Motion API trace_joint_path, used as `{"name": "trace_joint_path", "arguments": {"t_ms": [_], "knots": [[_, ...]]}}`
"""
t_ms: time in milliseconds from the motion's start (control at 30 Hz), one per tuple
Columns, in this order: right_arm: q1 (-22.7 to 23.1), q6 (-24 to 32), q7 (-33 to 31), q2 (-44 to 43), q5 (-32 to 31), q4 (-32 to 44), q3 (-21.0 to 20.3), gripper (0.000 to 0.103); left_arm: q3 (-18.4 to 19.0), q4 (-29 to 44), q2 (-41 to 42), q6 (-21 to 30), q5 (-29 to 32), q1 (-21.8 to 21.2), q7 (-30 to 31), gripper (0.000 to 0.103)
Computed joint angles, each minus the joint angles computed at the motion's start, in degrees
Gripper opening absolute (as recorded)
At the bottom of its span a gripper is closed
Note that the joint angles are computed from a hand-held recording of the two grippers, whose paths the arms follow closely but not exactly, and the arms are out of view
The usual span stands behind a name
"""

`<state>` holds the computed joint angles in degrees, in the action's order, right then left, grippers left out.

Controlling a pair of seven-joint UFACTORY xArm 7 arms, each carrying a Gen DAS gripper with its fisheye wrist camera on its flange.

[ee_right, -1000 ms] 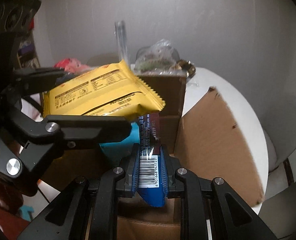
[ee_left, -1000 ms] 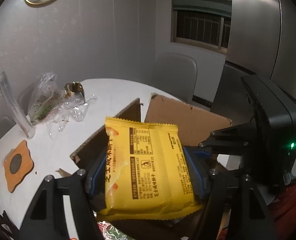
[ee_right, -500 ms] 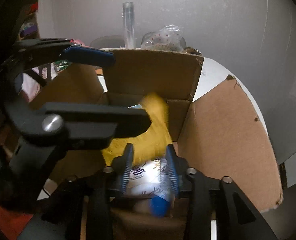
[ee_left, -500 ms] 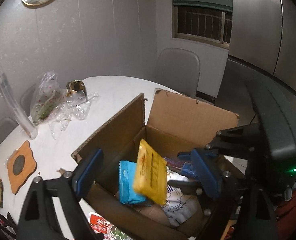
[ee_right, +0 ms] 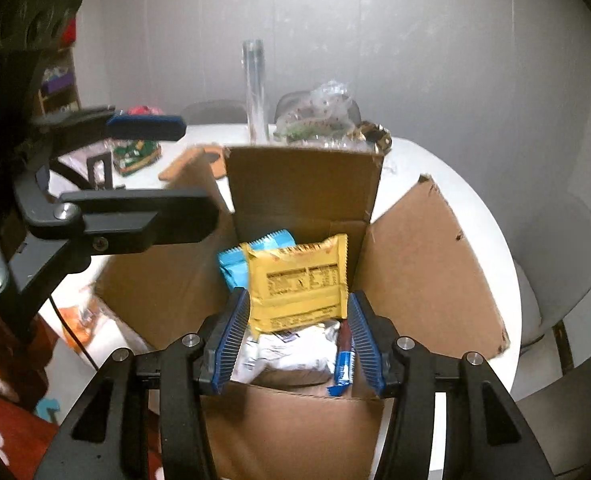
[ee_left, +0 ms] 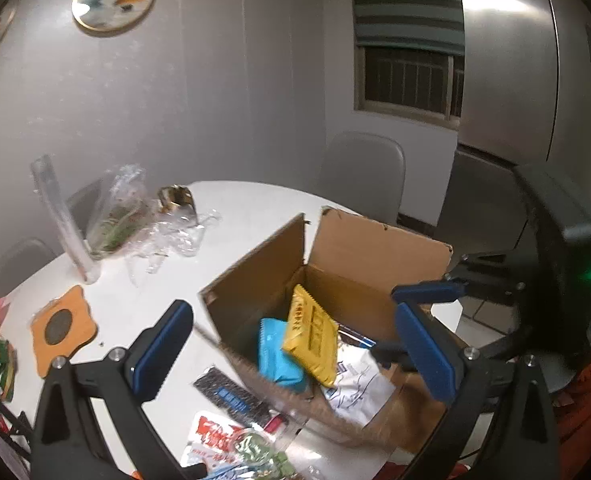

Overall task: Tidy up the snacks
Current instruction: 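Move both tools back over the remaining snacks on the table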

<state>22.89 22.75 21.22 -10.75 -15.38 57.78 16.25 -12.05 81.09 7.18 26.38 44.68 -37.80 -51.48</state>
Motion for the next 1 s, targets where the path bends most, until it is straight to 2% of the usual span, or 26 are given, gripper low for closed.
{"name": "trace_joint_path", "arguments": {"t_ms": [100, 233, 300, 433, 633, 867, 1000], "knots": [[-1.34, -2.44, 5.47, -2.74, -4.31, -1.39, 2.32, 0.047, 0.24, -6.06, -5.97, -0.26, 5.77, 0.64, -7.39, 0.100], [-2.88, -4.80, 10.94, -4.97, -9.17, -1.25, 6.09, 0.047, -1.96, -14.36, -14.21, 0.47, 9.99, 4.14, -14.59, 0.100], [-2.06, -6.29, 11.03, -5.64, -9.93, -1.21, 7.16, 0.047, -3.19, -19.48, -19.07, 0.95, 11.23, 6.00, -17.78, 0.100], [0.68, -8.04, 9.18, -2.74, -9.97, 0.87, 9.08, 0.047, -5.08, -29.12, -27.69, 1.52, 10.39, 9.16, -21.12, 0.100], [6.29, -6.33, 8.04, 7.25, -11.62, 6.72, 9.48, 0.047, -7.65, -42.42, -37.47, 2.06, 6.00, 12.96, -25.23, 0.100], [12.01, -4.91, 1.47, 19.26, -5.45, 10.91, 6.54, 0.047, -11.17, -50.26, -36.16, -4.36, 0.49, 18.07, -27.58, 0.100], [14.87, -3.82, 1.16, 22.62, -5.29, 11.52, 2.86, 0.047, -14.64, -51.79, -32.97, -8.54, -1.53, 22.25, -28.29, 0.100]]}}
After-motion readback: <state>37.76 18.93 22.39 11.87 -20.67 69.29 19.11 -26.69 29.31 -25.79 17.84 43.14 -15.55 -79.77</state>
